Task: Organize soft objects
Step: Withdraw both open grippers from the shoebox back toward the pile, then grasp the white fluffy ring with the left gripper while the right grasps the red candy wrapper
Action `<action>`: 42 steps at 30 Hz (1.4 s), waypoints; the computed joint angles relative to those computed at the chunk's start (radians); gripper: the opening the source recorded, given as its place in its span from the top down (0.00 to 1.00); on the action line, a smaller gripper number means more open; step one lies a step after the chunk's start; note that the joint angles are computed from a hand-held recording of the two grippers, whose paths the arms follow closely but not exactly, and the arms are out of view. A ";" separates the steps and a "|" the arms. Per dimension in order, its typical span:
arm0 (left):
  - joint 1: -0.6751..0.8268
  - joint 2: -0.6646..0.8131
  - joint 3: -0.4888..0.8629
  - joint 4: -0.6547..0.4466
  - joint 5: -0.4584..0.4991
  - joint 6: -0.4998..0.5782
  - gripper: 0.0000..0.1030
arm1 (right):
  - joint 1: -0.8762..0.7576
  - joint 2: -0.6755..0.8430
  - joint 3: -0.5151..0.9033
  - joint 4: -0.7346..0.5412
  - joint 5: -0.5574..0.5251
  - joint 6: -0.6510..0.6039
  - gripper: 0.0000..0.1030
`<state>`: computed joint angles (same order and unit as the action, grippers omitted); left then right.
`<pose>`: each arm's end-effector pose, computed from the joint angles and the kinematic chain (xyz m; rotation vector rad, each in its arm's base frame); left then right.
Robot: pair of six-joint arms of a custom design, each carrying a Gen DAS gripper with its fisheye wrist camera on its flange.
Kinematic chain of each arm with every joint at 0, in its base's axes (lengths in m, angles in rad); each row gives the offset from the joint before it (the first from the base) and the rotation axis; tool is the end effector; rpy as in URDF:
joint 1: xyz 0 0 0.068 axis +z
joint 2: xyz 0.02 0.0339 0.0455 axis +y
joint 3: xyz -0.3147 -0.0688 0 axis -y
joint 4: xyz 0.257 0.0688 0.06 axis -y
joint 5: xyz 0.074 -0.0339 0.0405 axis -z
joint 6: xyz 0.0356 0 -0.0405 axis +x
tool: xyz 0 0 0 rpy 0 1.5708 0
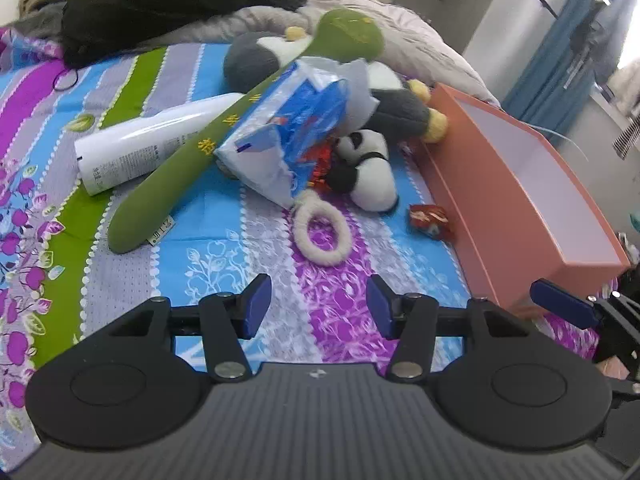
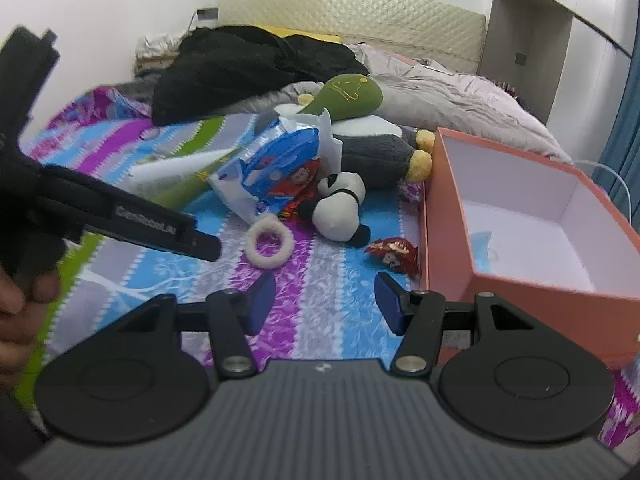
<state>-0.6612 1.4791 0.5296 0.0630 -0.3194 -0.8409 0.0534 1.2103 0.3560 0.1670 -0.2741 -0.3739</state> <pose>0.2103 -0.1494 0.1693 -0.3548 2.3935 -0.3027 0.2059 0.0207 0.1849 -0.6140 2.1451 0.1351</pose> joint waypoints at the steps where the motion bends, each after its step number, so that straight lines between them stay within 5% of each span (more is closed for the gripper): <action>1: 0.019 0.014 -0.004 0.023 0.013 0.006 0.43 | 0.013 0.034 0.005 0.023 0.013 0.006 0.44; 12: 0.178 0.239 0.030 0.235 0.153 0.032 0.45 | 0.156 0.473 0.081 0.407 0.247 0.009 0.44; 19: 0.244 0.343 0.066 0.308 0.222 0.051 0.49 | 0.203 0.649 0.143 0.539 0.378 -0.062 0.46; 26: 0.288 0.411 0.097 0.362 0.313 0.068 0.66 | 0.235 0.758 0.161 0.680 0.463 -0.158 0.58; 29: 0.284 0.424 0.110 0.349 0.290 0.062 0.89 | 0.228 0.783 0.176 0.679 0.475 -0.186 0.74; 34: 0.268 0.412 0.105 0.352 0.280 0.053 0.92 | 0.221 0.772 0.135 0.750 0.479 -0.217 0.88; 42: 0.227 0.313 0.046 0.336 0.255 -0.015 0.92 | 0.208 0.639 0.074 0.688 0.423 -0.191 0.92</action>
<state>-0.4346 1.7918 0.5759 0.3989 -0.0640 -0.8555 0.2614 1.8494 0.4296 0.8554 0.1491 -0.5645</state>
